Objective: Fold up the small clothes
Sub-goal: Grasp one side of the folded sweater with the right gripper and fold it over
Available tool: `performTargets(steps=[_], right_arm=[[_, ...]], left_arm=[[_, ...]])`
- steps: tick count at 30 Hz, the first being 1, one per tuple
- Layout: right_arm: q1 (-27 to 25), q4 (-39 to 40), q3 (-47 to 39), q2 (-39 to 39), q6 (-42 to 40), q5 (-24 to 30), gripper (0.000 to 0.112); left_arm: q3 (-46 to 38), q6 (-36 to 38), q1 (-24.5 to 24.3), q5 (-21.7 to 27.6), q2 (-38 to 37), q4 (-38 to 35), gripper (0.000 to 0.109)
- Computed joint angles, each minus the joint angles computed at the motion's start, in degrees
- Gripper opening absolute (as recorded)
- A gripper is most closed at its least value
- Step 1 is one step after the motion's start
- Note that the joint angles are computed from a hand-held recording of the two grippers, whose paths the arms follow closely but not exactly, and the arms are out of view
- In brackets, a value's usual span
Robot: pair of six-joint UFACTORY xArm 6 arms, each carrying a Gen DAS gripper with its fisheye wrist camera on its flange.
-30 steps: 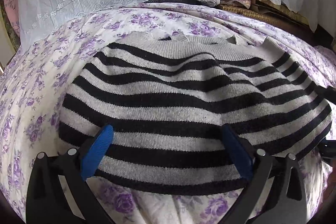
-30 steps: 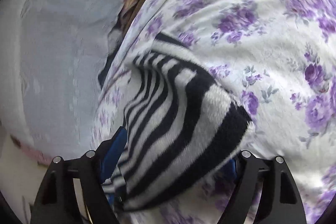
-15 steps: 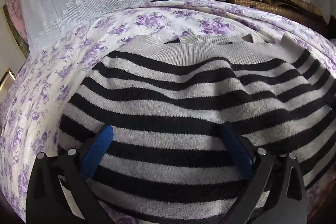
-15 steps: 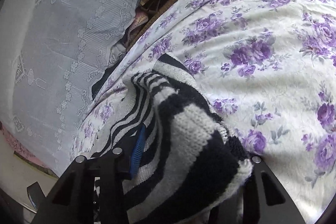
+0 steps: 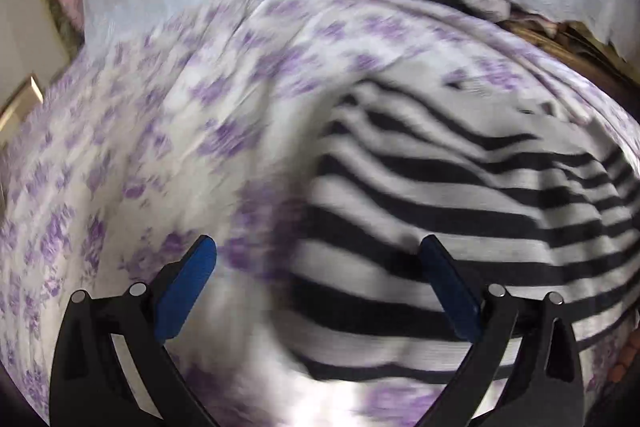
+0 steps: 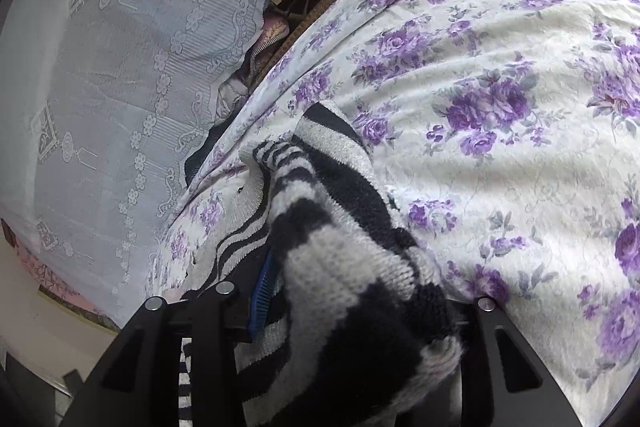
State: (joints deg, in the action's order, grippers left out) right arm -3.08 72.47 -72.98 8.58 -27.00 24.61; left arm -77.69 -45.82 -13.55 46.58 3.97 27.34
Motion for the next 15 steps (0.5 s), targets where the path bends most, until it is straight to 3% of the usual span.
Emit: performTargets(steps=[3, 8, 10, 15], right_arm=[[0.34, -0.13, 0.13, -0.06, -0.39, -0.69, 0.042], [0.07, 1.00, 0.37, -0.32, -1.13, -0.19, 0.033], [-0.10, 3.37, 0.59, -1.00, -2.67, 0.88, 0.020], [2.43, 0.09, 0.38, -3.25, -3.61, -2.49, 0.019]], left_arm=[[4.37, 7.45, 3.53, -5.64, -2.77, -11.78, 0.099], [10.05, 9.91, 3.95, -10.67, -6.48, -12.01, 0.099], [9.90, 9.52, 3.92, -10.66, -6.27, -12.20, 0.099], [9.22, 9.47, 4.14, -10.35, -5.68, -12.08, 0.099]])
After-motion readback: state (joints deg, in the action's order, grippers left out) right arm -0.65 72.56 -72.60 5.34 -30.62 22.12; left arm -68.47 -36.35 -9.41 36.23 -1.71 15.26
